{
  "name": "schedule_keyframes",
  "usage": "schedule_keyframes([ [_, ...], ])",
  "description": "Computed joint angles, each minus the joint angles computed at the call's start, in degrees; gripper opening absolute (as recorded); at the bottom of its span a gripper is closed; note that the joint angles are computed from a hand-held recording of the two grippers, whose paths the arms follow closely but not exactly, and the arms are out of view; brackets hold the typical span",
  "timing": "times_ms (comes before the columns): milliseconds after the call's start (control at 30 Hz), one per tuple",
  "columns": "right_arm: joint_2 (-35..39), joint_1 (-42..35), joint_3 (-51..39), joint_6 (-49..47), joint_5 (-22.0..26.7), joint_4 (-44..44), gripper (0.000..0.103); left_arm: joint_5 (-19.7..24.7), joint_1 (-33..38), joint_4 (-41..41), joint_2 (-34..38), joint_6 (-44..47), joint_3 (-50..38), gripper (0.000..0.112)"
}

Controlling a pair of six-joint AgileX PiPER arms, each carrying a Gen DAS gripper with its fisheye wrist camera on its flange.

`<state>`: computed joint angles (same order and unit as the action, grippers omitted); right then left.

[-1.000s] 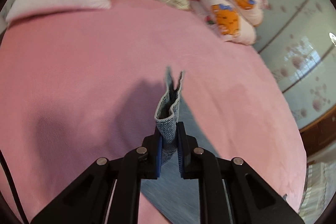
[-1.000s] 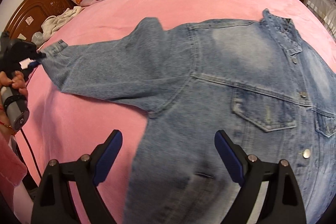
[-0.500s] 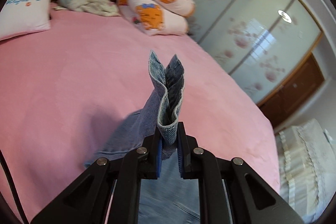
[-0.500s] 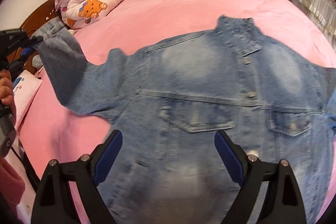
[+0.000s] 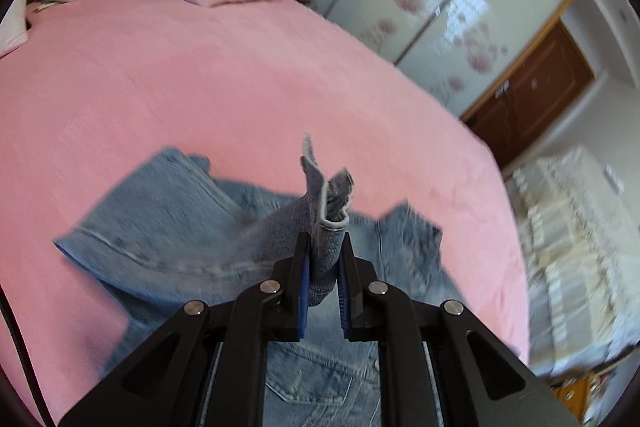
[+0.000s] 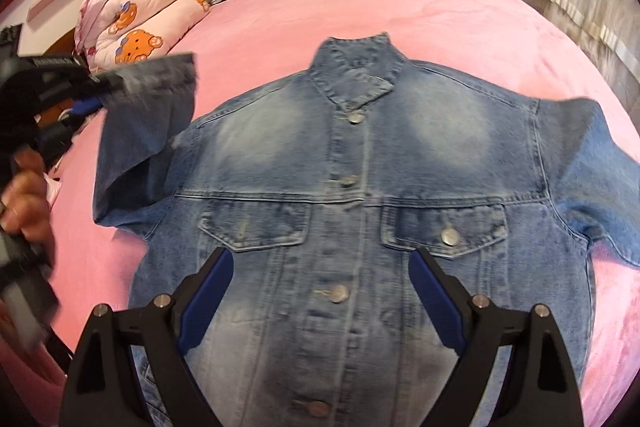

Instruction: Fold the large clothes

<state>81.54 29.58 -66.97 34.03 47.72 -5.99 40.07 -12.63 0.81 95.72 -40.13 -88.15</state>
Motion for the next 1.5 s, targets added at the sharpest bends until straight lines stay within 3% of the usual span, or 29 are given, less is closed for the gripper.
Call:
schedule_keyframes([
  [133, -1.49, -4.11, 2.70, -4.55, -0.69, 2.35, 0.090, 0.14, -3.77, 1.54, 3.48, -1.07, -0.09, 0.010],
  [267, -1.25, -8.77, 4.31, -9.82, -1.05, 6.32, 0.090, 3.51, -7.12, 1.69, 8.60, -0.34, -4.40, 0.010],
  [433, -0.16, -12.96, 4.54, -14.08, -1.03, 10.57, 0.090, 12.31, -10.25, 5.55, 14.80, 0.86, -11.25, 0.015],
  [633, 2.29, -15.80, 4.41, -16.68, -0.97, 15.60, 0.090, 14.36, -9.41, -0.01, 15.87, 5.61, -10.42, 0.059],
  [833, 5.70, -15.79, 3.10, -14.61, 0.59, 19.06, 0.083, 15.27, -7.10, -0.10, 13.87, 7.68, -8.83, 0.076],
  [1267, 17.10, -13.02, -6.16, -10.78, 2.97, 35.16, 0.060, 25.49, 6.58, -2.15, 8.48, 20.97, -4.55, 0.081],
  [1500, 24.23, -6.99, -14.32, -3.99, 2.96, 33.28, 0.050, 26.46, 14.21, -4.32, 4.65, 27.45, 3.82, 0.081],
])
